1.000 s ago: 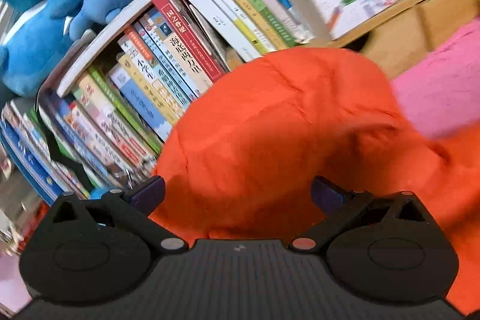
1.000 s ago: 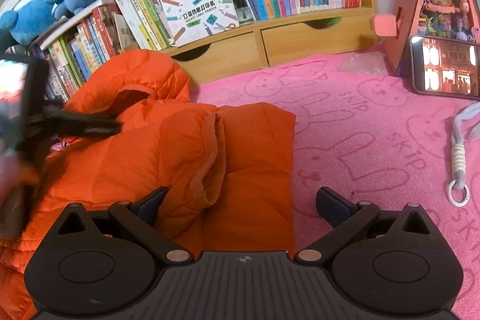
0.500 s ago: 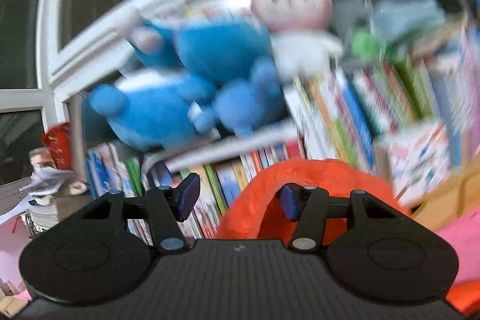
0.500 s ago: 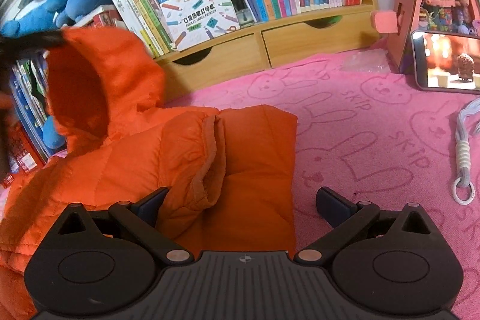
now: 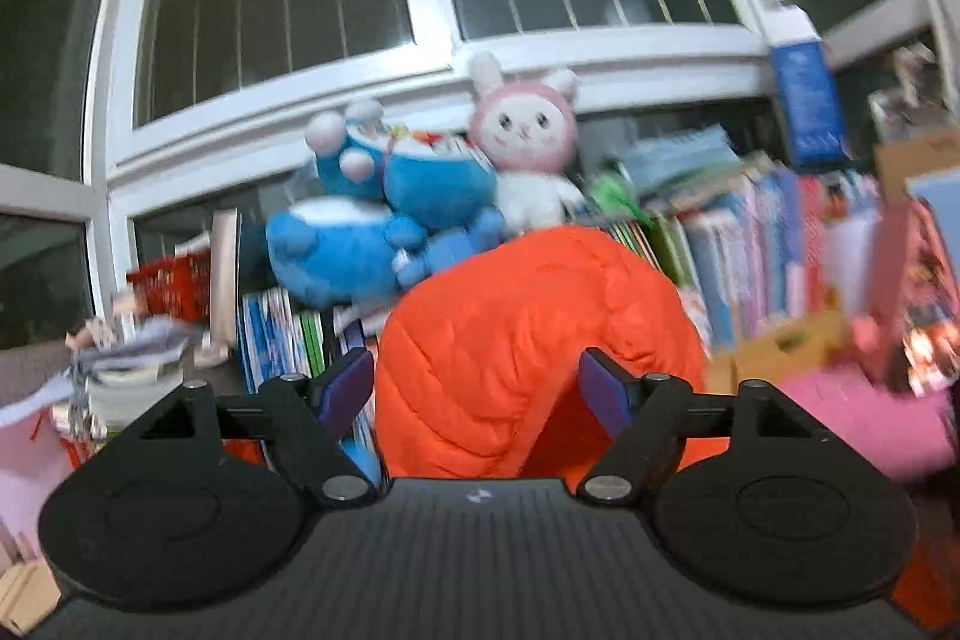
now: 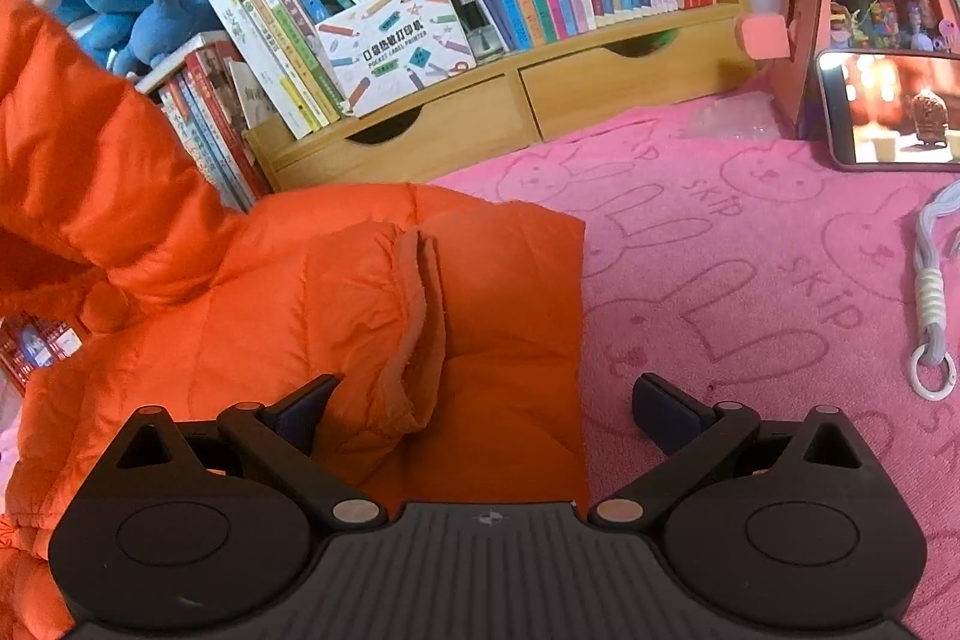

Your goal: Fold clothes

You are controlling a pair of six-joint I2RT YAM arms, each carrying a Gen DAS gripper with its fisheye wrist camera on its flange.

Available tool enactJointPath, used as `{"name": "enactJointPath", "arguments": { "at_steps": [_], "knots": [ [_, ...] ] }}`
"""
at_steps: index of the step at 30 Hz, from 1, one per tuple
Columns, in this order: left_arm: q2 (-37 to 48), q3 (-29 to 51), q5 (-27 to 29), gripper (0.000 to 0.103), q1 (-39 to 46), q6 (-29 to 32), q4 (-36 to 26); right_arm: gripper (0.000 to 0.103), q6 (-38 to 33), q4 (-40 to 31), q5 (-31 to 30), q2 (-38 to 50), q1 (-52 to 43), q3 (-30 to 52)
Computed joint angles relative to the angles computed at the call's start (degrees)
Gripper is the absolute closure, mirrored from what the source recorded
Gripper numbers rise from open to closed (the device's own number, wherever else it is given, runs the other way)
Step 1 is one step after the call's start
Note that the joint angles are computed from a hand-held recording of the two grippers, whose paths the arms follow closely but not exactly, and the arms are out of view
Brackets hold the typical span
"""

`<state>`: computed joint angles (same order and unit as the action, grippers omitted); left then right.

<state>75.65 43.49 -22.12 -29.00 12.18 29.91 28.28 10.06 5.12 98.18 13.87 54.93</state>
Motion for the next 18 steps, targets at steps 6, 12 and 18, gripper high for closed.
{"name": "enactJointPath", "arguments": {
  "at_steps": [6, 12, 18],
  "knots": [
    [-6.26, -6.33, 6.08, 0.023, 1.91, -5.79, -11.16, 0.0, -0.17, -0.36, 0.3, 0.02, 0.17, 0.21],
    [-0.67, 5.58, 22.16, 0.004, 11.72, -15.82, -19.73, 0.0, -0.61, -1.29, 1.15, 0.35, 0.61, 0.94],
    [16.11, 21.39, 14.88, 0.0, 9.09, 8.67, -14.94, 0.0, -0.3, -0.6, 0.67, 0.29, 0.38, 0.52]
  ]
}}
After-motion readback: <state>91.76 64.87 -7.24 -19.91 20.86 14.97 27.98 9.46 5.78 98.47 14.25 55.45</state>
